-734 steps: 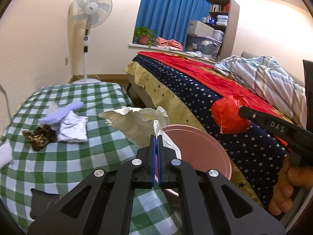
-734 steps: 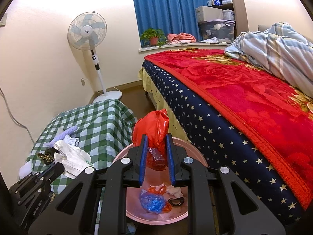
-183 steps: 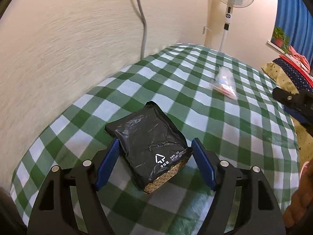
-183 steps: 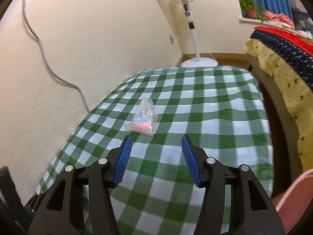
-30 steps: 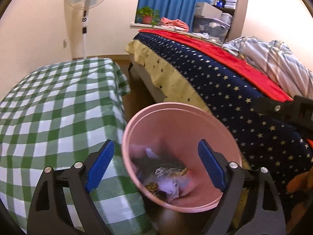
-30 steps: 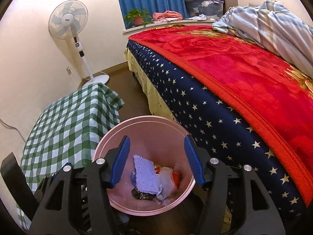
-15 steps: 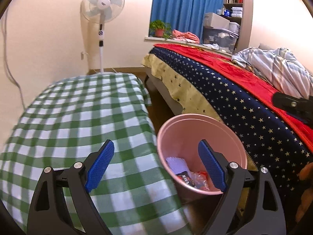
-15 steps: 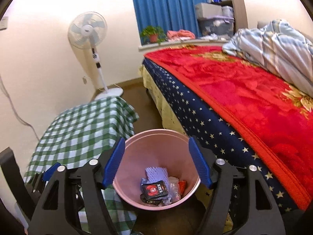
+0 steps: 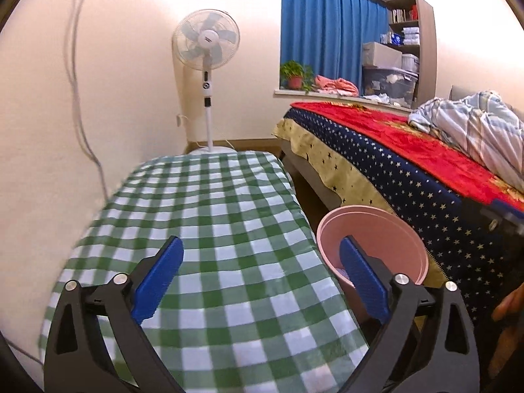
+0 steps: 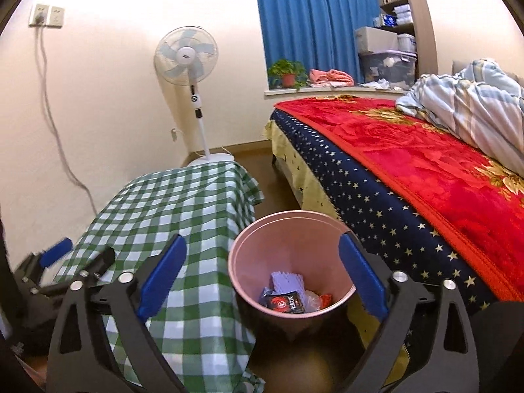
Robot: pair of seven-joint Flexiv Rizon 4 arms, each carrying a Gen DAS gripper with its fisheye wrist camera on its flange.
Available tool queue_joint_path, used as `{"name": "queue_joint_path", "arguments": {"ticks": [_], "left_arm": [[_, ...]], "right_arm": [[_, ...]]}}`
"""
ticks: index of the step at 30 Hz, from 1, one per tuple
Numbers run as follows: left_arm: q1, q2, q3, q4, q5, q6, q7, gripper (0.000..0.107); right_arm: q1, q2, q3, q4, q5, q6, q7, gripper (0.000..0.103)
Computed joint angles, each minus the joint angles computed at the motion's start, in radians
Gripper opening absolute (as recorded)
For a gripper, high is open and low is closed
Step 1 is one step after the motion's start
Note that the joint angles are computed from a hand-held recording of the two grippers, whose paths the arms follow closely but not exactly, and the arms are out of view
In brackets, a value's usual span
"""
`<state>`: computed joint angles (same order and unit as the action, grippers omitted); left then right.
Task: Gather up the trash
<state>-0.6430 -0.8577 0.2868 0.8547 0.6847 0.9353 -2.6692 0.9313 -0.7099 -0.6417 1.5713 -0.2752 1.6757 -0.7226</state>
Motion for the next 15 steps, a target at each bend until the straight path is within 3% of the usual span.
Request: {"name": "queue_joint_path", "arguments": {"ticks": [5,9,15], "left_arm": [[-0.058,0.109,0.018,0.119,0.057,-0.003,-0.038,0.095],[-0.108,0.166,0.030,0.192,0.145,-0.035,-0.121,0.095],[-0.087,0.181,-0.014,0.224,0.183,-0.109,-0.211,0.095]], "right_arm": [[0.123,-0.006,-0.124,0.067,0.049,0.046,-0.016,0.098],[0.145,0.004,-0.117,0.080,0.087,0.045,-0.060,0.098],[0.158,-0.016,-0.112,0.059,0.101,0.022,-0.079,0.098]]}}
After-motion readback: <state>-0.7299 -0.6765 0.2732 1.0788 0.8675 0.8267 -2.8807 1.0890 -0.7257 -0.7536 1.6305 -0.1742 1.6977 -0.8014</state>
